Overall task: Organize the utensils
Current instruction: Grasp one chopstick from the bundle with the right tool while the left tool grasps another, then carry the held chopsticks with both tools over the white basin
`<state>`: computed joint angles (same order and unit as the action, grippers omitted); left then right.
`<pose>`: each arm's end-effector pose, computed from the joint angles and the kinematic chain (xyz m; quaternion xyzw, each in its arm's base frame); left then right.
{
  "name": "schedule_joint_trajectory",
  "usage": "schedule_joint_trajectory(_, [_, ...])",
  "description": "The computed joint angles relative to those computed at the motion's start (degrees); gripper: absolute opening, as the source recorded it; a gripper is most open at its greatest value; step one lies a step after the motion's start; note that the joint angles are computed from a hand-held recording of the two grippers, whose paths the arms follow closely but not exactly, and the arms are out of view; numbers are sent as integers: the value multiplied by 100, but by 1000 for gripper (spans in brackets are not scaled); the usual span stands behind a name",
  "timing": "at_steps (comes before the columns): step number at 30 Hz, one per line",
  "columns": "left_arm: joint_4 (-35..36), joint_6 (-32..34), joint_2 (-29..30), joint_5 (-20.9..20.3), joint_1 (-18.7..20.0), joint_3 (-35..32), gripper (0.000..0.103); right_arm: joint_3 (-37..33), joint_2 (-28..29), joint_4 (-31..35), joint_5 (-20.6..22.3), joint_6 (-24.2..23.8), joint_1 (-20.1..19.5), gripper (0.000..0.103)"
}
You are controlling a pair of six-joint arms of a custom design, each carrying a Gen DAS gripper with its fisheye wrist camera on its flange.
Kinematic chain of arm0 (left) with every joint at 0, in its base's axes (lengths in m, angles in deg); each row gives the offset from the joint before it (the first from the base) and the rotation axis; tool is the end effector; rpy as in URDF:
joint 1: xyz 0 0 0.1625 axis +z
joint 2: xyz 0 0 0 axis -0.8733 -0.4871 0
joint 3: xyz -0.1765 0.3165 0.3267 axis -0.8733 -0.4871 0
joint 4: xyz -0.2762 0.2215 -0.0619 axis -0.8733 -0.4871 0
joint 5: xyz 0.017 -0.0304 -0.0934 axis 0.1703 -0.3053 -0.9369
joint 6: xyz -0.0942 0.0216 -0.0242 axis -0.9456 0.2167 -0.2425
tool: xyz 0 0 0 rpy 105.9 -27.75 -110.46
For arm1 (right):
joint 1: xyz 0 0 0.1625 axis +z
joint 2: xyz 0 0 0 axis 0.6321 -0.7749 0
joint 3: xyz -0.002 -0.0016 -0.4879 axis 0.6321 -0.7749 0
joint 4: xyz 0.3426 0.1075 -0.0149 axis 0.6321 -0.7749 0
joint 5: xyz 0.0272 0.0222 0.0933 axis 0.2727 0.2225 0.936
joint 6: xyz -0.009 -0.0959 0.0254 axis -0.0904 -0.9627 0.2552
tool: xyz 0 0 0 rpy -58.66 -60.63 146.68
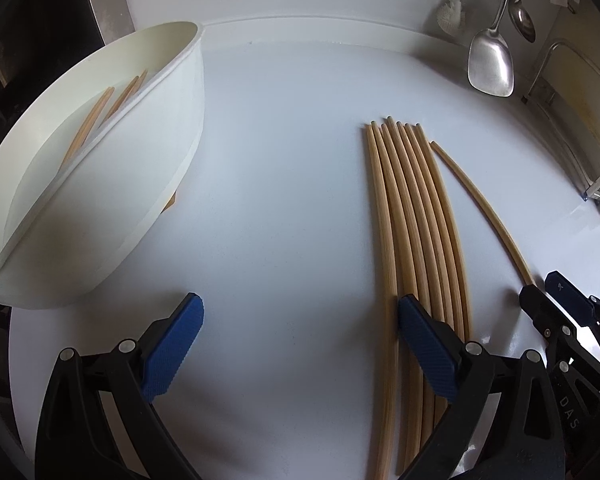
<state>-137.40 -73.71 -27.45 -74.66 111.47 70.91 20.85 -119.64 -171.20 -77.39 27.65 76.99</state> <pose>-0.1148 -0.4849 0.2718 -0.0846 0.8590 -0.2926 0.4115 0.3394 -0.5138 0.0364 0.3380 -0.8800 0.1810 0.2802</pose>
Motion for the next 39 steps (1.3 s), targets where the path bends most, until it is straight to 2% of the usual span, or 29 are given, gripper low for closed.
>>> schedule_joint_trajectory(2, [-83, 64, 9, 41, -13, 22, 90, -6, 13, -4, -9, -57, 8, 34])
schedule_joint_trajectory(6, [-215, 209, 36, 49, -86, 46, 72, -2, 17, 4, 7, -61, 5, 34])
schedule_joint_trajectory(8, [-250, 238, 48, 48, -123, 50, 63, -17, 26, 30, 19, -58, 9, 30])
schedule_joint_trajectory(9, [-258, 247, 52, 52, -139, 52, 57, -23, 32, 38, 25, -65, 16, 27])
schedule_joint_trajectory(11, [-330, 320, 49, 42, -179, 78, 43, -23, 57, 10, 9, -115, 38, 13])
schedule_joint_trajectory(12, [-382, 371, 50, 19, -194, 89, 31, -27, 67, 7, -2, -141, 50, 9])
schedule_joint_trajectory(13, [-463, 438, 48, -10, -200, 103, 21, -29, 70, 32, 5, -162, 60, 9])
schedule_joint_trajectory(15, [-686, 606, 32, -88, -196, 151, 8, -63, 81, 76, 12, -188, 66, 8])
schedule_joint_trajectory(18, [-852, 727, -11, -182, -189, 197, 8, -61, 39, 151, 113, -39, 40, 6])
schedule_joint_trajectory(24, [-722, 747, -151, -341, -247, 170, 7, -55, -174, 473, 399, 607, -38, 6])
schedule_joint_trajectory(31, [-288, 886, -534, -357, -548, -90, 8, -157, -412, 818, 344, 1015, 239, 6])
schedule_joint_trajectory(34, [127, 930, -825, -241, -702, -238, 7, -281, -490, 1023, 304, 1182, 445, 6])
schedule_joint_trajectory(39, [1320, 603, -1525, 61, -804, -548, 7, -603, -471, 1378, 393, 1510, 779, 6])
